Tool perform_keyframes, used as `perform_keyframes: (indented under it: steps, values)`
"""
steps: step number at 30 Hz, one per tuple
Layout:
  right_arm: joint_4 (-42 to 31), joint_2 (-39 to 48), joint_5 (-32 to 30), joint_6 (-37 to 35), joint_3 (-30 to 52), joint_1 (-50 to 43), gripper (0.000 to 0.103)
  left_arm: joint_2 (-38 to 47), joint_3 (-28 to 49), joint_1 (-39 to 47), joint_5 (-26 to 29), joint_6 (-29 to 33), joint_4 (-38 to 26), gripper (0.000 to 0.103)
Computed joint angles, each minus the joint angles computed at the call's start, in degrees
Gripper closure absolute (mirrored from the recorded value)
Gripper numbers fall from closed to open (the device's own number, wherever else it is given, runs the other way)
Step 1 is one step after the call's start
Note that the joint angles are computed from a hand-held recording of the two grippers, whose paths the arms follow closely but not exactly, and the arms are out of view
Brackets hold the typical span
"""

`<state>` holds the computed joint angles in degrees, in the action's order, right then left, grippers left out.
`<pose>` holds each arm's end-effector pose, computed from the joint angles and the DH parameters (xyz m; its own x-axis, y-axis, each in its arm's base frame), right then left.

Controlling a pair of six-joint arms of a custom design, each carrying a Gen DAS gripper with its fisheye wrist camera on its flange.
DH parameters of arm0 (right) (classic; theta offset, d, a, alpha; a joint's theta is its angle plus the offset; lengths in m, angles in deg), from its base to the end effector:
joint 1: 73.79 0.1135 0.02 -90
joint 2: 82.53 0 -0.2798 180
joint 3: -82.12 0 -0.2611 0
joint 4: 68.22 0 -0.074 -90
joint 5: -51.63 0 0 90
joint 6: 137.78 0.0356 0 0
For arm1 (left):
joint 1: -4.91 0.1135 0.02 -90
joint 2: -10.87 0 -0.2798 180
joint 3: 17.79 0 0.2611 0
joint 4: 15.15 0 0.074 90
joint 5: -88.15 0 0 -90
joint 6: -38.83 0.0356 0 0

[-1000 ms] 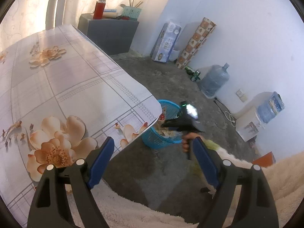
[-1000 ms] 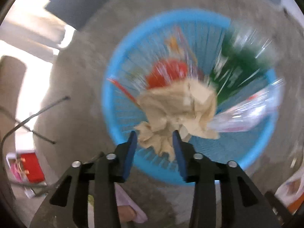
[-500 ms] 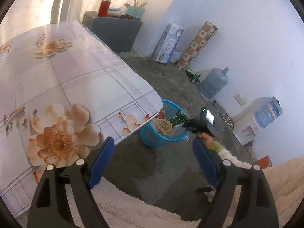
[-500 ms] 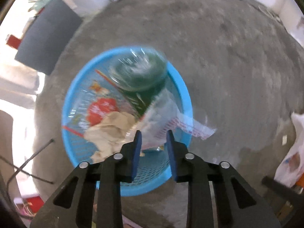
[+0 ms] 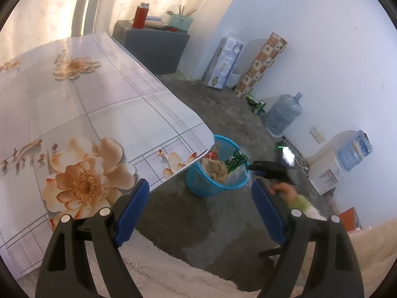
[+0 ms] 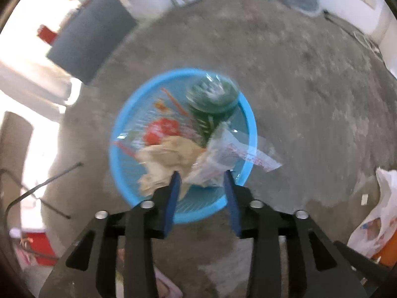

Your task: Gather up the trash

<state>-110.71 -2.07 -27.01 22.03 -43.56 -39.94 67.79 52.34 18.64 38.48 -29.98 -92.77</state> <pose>0.2096 0.1322 0.1730 -0.7235 0.6227 -0.2979 0.5580 0.7817 0.2787 0.1659 0.0168 0.3164 -0.7841 0.0921 -0.6137 0.4012 0.8297 -0.3881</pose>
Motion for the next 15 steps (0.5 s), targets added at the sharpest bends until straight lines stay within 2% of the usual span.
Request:
perform_keyframes:
  steps: [3, 6, 9, 12, 13, 15]
  values:
    - [-8.1, -6.6, 4.9, 2.8, 3.3, 7.4, 0.044, -2.0, -0.3, 1.2, -0.8, 0.3, -0.4, 0.019]
    - [-17.8, -6.8, 11.9, 7.1, 10.6, 17.9, 0.03, -4.3, -0.1, 3.2, -1.0, 1.1, -1.4, 0.013]
    - [-27.8, -2.3, 18.3, 10.6, 20.4, 26.7, 0.019, -7.1, 0.1, 5.8, -1.2, 2.2, -2.3, 0.006]
    - [-37.5, 3.7, 25.8, 13.1, 30.1, 34.0, 0.01, -10.1, 0.0, 9.5, -0.5, 2.9, -3.0, 0.006]
    - [-39.2, 5.1, 27.5, 13.7, 31.2, 34.9, 0.008, -11.0, -0.1, 10.7, -0.4, 3.1, -3.2, 0.006]
    - [-46.5, 10.1, 33.3, 17.1, 38.9, 39.4, 0.008, -12.5, -0.1, 12.9, -0.4, 3.8, -3.5, 0.006]
